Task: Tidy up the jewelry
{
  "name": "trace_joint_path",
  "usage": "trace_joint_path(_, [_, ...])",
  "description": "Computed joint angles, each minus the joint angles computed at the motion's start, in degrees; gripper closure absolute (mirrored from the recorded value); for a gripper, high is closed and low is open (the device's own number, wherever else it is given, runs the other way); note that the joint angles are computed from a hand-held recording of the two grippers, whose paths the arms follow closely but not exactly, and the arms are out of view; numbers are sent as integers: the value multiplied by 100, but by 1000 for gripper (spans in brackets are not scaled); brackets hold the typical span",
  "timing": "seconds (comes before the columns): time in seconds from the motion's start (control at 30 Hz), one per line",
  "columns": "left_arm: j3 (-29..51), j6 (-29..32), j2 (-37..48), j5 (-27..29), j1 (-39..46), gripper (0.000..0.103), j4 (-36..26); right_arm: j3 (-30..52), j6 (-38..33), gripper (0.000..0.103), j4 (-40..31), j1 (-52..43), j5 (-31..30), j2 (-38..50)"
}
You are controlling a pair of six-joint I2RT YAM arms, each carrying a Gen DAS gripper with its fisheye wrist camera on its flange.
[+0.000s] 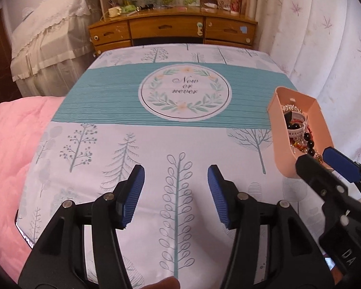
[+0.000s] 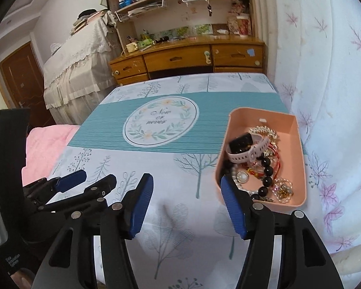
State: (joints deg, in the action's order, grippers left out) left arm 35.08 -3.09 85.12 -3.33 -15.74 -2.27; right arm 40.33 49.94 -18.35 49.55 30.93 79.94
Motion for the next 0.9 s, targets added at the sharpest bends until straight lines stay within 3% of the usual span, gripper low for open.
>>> trace_joint_path(0.33, [-271,-9,-436,33,19,51,170,316,386,43,-336,494,464,185])
trace_joint_path(0.9, [-202,30,-211,179,99,51,215,136,273,43,-142,201,184,163])
